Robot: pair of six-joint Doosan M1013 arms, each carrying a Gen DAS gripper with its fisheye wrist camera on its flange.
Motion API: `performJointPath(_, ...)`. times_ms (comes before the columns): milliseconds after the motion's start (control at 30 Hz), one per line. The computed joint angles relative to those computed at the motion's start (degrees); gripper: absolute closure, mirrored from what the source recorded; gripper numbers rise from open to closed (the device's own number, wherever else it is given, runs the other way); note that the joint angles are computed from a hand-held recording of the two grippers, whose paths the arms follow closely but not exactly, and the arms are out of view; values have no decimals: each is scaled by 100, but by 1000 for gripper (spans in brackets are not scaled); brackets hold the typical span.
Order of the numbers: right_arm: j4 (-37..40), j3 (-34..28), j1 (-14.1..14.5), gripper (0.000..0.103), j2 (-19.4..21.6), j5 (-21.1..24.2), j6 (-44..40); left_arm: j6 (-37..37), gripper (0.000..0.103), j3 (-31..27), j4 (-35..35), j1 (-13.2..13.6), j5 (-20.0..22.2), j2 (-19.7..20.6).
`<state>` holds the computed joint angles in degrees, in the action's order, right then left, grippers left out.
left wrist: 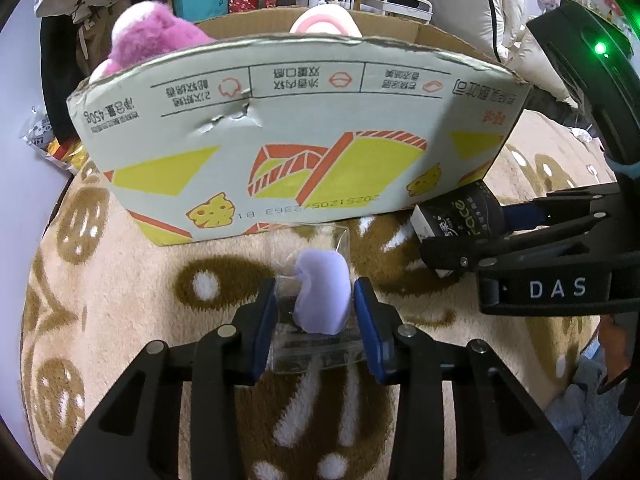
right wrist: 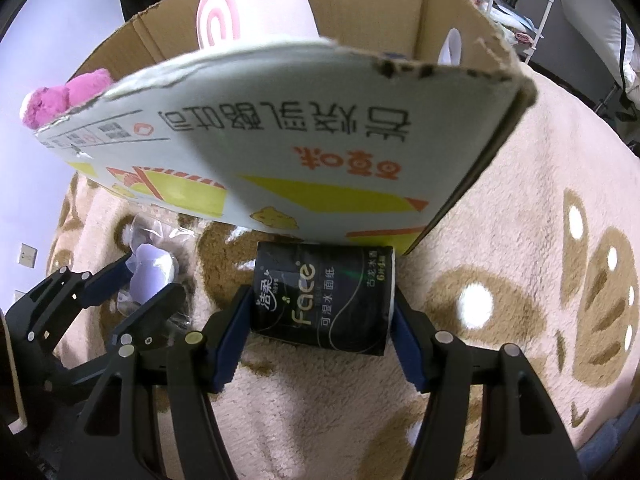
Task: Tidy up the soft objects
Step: 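Grasp the clear packet with the left tool while the right tool grasps the black Face tissue pack, then lift the clear packet with the left tool while the right tool carries the tissue pack over the box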
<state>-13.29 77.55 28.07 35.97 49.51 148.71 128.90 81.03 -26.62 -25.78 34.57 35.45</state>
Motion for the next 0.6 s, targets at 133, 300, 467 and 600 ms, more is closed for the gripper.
performJointPath(133,2,52,14,35,-56,-108,29,100,66,34,-98,60,29,-73)
performJointPath(300,-240,160,88,35,-192,-291,229,111,66,107,-262,90,-40,-162)
performJointPath(467,-581,299,170,35,-372,-403,591,388,66,290,-609,150,-314,-310)
performJointPath(600,-910,476,178,35,-558,-580,854,721,66,430,-942,189,-499,-463)
